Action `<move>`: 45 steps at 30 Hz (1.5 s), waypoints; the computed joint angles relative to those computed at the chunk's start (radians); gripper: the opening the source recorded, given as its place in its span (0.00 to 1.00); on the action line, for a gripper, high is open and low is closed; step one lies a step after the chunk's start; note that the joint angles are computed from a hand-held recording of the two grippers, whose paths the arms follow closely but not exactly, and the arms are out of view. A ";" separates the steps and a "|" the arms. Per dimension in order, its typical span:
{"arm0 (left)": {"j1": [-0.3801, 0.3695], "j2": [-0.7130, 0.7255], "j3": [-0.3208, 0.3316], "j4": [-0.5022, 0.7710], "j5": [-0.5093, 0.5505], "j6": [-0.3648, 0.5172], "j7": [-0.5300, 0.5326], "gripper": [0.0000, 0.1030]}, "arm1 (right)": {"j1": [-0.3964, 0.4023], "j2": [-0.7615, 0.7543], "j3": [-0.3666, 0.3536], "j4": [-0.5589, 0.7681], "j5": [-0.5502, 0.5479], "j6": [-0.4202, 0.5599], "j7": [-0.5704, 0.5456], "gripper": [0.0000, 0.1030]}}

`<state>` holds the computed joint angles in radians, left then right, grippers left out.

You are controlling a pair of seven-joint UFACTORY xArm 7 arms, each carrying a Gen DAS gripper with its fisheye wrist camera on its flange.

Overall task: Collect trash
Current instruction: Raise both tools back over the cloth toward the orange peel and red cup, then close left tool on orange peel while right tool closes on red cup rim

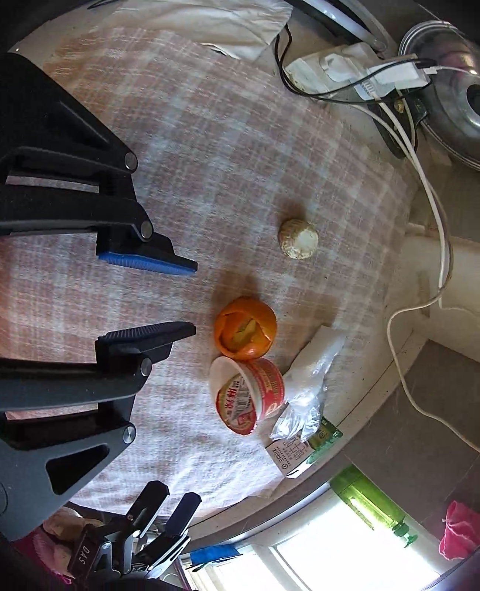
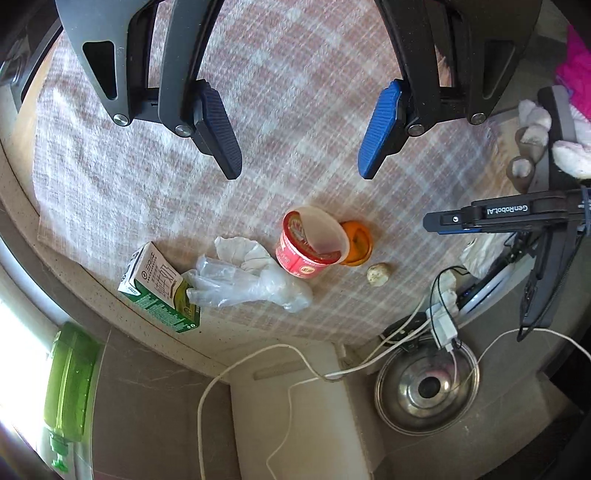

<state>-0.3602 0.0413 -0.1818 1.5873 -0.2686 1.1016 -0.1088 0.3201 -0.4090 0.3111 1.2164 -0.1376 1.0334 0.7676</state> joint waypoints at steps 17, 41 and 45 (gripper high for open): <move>-0.064 0.268 -0.005 0.297 0.110 0.107 -0.079 0.19 | 0.001 0.111 -0.082 0.005 0.100 -0.088 -0.130 0.52; -0.063 0.304 0.002 0.314 0.098 0.124 -0.096 0.07 | -0.003 0.219 -0.107 0.060 0.094 -0.082 -0.118 0.09; -0.055 0.277 0.000 0.273 0.080 0.089 -0.111 0.06 | -0.004 0.214 -0.105 0.062 0.078 -0.075 -0.112 0.08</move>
